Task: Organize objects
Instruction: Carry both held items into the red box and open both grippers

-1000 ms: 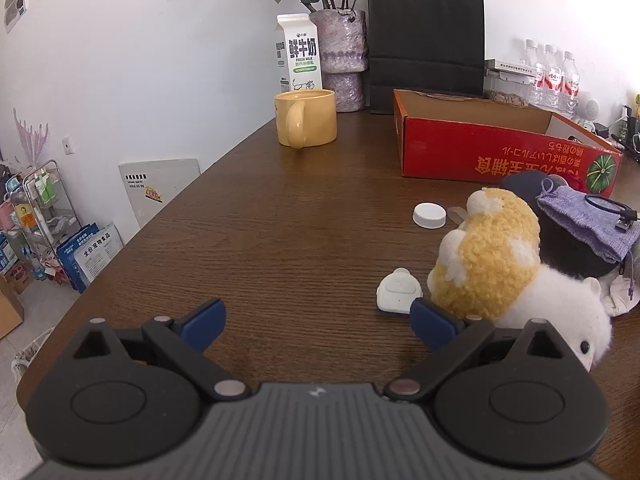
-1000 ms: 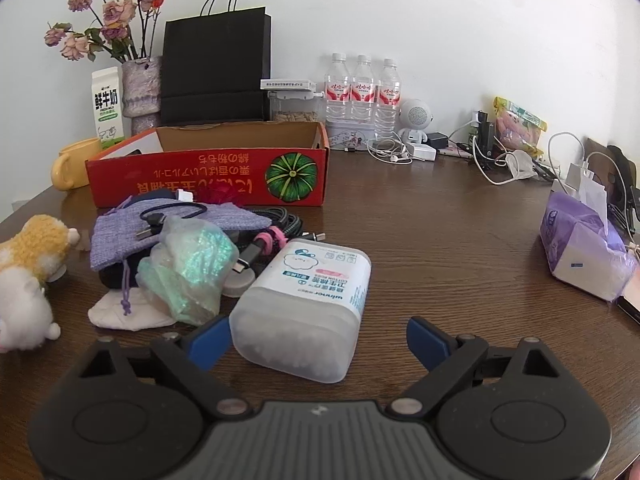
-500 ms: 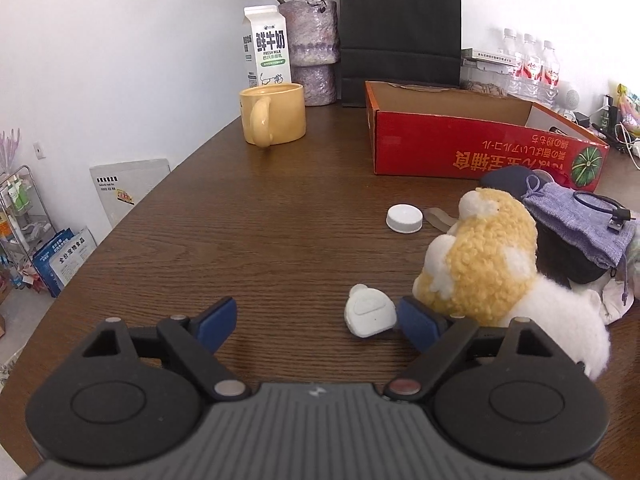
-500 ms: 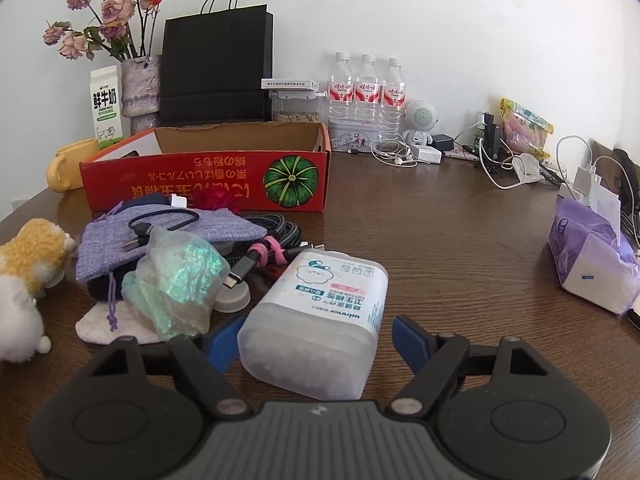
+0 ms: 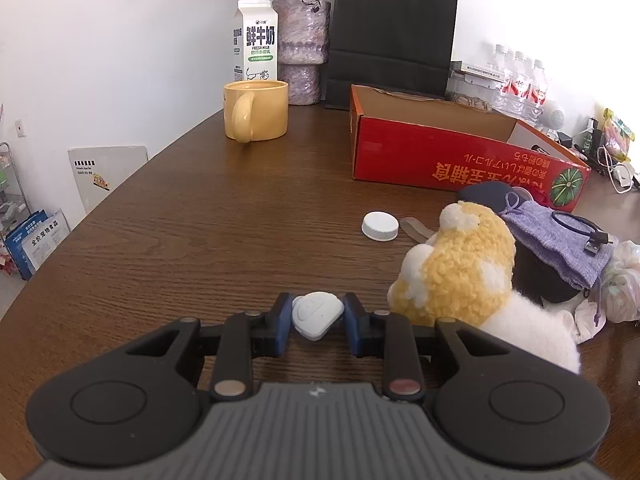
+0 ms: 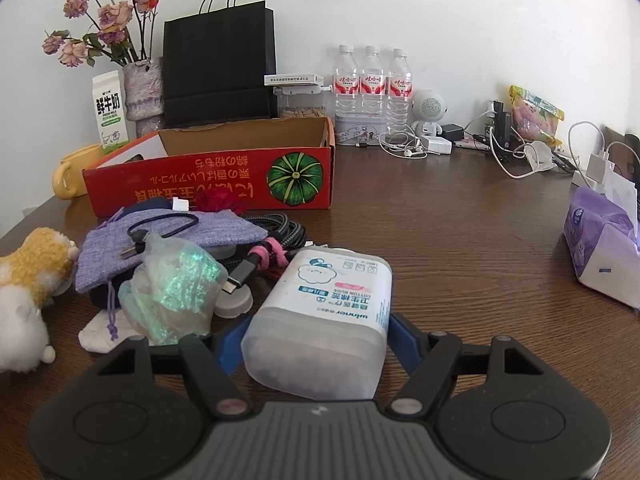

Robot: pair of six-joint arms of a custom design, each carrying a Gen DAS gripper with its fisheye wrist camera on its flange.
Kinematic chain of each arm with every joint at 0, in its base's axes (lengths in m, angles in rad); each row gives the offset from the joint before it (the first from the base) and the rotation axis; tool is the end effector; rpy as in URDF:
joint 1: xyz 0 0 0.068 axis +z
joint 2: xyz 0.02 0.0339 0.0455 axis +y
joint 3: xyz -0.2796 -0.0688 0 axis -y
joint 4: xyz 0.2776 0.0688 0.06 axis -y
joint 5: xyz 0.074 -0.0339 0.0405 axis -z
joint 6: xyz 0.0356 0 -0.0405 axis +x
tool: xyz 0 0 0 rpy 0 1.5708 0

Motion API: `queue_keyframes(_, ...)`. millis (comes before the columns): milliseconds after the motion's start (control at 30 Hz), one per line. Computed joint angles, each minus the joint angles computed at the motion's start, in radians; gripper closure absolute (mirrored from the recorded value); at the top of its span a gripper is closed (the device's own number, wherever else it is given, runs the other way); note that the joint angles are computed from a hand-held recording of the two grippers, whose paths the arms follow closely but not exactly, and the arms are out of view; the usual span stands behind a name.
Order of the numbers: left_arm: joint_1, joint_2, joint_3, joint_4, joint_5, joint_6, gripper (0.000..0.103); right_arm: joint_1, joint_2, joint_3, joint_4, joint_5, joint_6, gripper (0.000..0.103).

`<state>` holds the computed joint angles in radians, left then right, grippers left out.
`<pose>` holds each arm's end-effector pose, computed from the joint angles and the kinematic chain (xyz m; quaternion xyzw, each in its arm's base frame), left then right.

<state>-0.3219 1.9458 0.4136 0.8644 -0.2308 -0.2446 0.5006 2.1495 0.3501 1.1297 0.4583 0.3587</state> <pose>0.2667 -0.0803 0.0313 -0.0157 0.8951 -0.0217 0.4451 0.2282 0.1069 -0.0022 0.0365 0.8815 -0.0092 0.4707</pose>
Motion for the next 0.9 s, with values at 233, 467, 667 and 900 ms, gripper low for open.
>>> queue_keyframes(233, 0.001, -0.055, -0.019, -0.013, -0.016, -0.026, 0.075, -0.015, -0.011, -0.054, 0.106, -0.04, -0.048, 0.035)
queue_keyframes(467, -0.008, -0.138, -0.01, -0.04, -0.033, -0.008, 0.075, -0.052, -0.078, -0.091, 0.148, -0.092, -0.094, 0.037)
queue_keyframes(667, -0.02, -0.173, 0.035, -0.073, -0.032, 0.016, 0.075, -0.08, -0.167, -0.103, 0.149, -0.127, -0.148, 0.037)
queue_keyframes(900, -0.052, -0.18, 0.137, -0.119, -0.027, 0.062, 0.075, -0.116, -0.226, -0.039, 0.101, -0.194, -0.218, 0.037)
